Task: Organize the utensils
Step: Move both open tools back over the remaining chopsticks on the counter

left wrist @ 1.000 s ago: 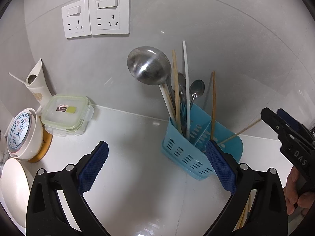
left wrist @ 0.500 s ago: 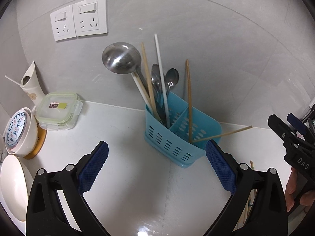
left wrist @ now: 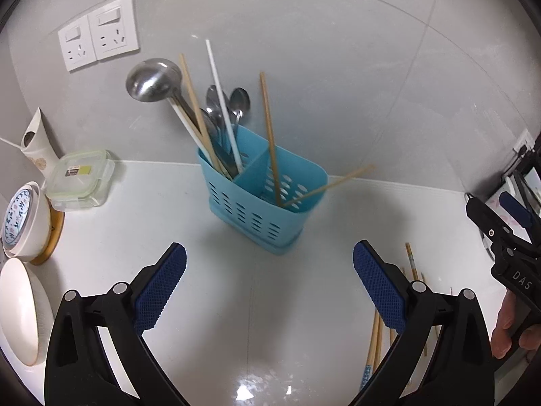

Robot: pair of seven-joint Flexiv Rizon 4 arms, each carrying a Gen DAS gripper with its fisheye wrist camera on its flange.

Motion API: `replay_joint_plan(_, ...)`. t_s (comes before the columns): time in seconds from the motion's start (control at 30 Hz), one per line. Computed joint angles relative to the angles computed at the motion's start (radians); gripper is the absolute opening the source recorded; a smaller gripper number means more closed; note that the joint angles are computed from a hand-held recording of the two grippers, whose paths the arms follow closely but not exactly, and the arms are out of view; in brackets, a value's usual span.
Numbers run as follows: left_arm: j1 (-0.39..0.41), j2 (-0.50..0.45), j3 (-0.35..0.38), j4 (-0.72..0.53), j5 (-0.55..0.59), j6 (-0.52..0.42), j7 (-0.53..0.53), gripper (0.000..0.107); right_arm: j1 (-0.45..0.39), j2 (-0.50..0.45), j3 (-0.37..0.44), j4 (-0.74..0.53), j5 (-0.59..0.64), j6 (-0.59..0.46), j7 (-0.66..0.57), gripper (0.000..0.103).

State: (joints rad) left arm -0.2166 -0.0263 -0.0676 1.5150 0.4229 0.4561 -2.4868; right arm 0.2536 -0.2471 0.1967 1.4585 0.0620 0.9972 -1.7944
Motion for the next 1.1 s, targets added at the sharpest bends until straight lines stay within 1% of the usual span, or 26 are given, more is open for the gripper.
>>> replay_joint_plan(0.13,-0.010,-0.014,-0.011,-0.008,-0.023,0.003,0.011,0.097,-0.018,0.019,-0.012,0.020,0.000,-0.024,0.004,0.095)
replay_joint_plan(0.33,-0.039,-0.053,-0.018,-0.024,-0.053,-0.008,0.022,0.097,-0.047,0.036,-0.033,0.044,-0.011,-0.089,-0.001,0.095)
replay_joint_plan(0.47,-0.059,-0.080,-0.017,-0.017,-0.094,0.005,0.033,0.097,-0.064,0.037,-0.048,0.052,-0.024,-0.146,-0.004,0.095)
replay_joint_plan(0.73,-0.086,-0.133,-0.011,-0.006,-0.179,0.039,0.067,0.097,-0.093,0.038,-0.063,0.080,-0.037,-0.210,-0.027,0.095)
replay_joint_plan(0.93,-0.102,-0.170,-0.009,-0.005,-0.230,0.047,0.110,0.097,-0.112,0.026,-0.071,0.085,-0.035,-0.260,-0.052,0.095)
replay_joint_plan(1.1,-0.114,-0.199,-0.007,-0.002,-0.266,0.043,0.133,0.097,-0.118,0.015,-0.077,0.098,-0.058,-0.301,-0.070,0.091)
